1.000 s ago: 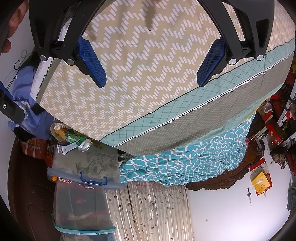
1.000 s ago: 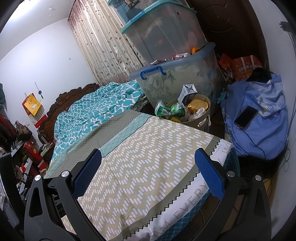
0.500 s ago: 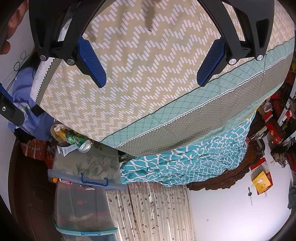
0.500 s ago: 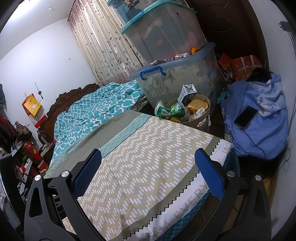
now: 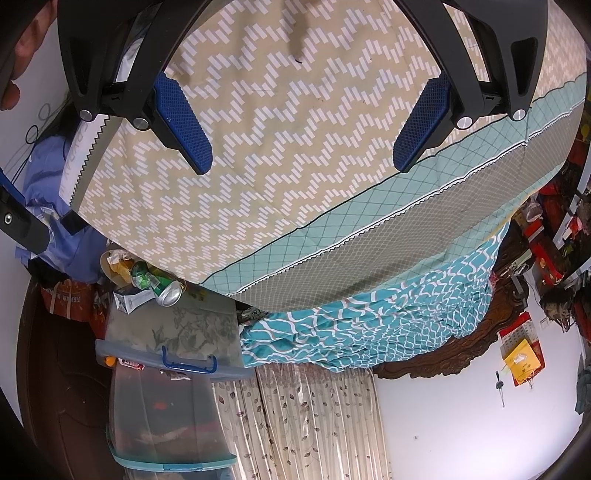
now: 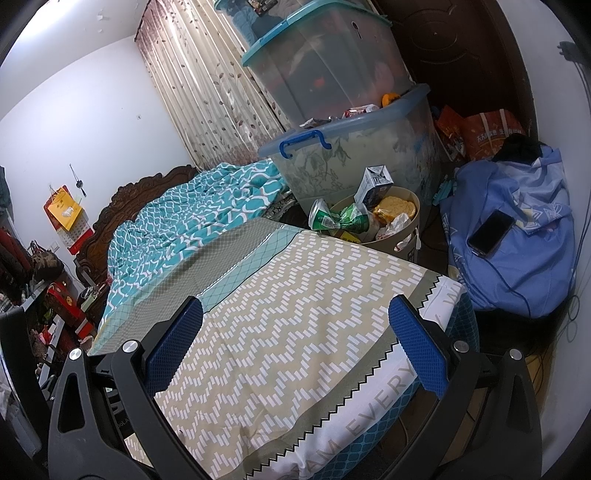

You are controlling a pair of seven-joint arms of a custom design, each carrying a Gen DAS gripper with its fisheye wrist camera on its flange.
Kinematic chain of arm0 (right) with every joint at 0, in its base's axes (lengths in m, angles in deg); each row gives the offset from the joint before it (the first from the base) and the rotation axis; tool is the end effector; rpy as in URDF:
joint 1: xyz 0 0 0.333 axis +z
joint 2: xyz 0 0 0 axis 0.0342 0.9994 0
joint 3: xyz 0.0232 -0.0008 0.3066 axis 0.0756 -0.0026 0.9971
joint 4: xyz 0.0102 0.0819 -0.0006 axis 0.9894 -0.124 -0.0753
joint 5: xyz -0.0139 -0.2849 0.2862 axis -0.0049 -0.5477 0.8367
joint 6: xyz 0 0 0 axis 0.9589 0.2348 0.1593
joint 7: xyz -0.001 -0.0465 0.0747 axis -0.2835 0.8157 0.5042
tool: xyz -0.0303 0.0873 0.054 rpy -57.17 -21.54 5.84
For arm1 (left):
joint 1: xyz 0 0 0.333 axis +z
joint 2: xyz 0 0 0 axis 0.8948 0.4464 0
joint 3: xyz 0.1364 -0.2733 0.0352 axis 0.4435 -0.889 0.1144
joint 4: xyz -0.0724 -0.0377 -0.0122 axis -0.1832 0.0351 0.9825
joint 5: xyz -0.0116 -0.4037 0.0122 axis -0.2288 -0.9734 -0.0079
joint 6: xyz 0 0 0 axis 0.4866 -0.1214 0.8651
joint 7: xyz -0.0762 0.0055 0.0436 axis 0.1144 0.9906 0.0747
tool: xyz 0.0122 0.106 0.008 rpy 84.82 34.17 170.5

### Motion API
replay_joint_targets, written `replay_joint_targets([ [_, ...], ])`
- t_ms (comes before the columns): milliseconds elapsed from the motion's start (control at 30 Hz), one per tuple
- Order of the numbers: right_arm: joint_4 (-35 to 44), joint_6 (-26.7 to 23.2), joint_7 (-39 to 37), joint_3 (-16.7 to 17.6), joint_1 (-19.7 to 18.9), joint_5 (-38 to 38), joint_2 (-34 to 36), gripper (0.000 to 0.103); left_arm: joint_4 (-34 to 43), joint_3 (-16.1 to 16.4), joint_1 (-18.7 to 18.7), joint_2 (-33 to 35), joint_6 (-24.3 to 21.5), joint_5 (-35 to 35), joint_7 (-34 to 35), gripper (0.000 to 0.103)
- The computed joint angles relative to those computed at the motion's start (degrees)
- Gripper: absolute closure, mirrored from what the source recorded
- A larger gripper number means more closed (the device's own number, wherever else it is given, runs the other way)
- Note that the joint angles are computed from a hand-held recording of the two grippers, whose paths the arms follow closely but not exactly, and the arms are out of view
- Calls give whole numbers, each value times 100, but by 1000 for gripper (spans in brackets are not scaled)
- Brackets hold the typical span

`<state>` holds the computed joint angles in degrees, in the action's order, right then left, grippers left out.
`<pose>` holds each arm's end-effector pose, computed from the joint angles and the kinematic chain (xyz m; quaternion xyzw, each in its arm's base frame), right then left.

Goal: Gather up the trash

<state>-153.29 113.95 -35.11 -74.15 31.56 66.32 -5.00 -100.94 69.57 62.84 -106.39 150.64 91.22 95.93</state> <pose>0.4755 0.2429 0.4861 -0.5228 0.6748 -0.2049 0.4789 0.4549 -0.1395 0.4882 -0.6572 0.6181 -0.2335 0.3626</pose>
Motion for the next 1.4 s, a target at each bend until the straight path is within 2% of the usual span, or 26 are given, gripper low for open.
replay_joint_targets([
  [1400, 22, -10, -70, -7, -3, 62, 1, 3, -111, 1, 26, -30, 99, 46, 75, 9],
])
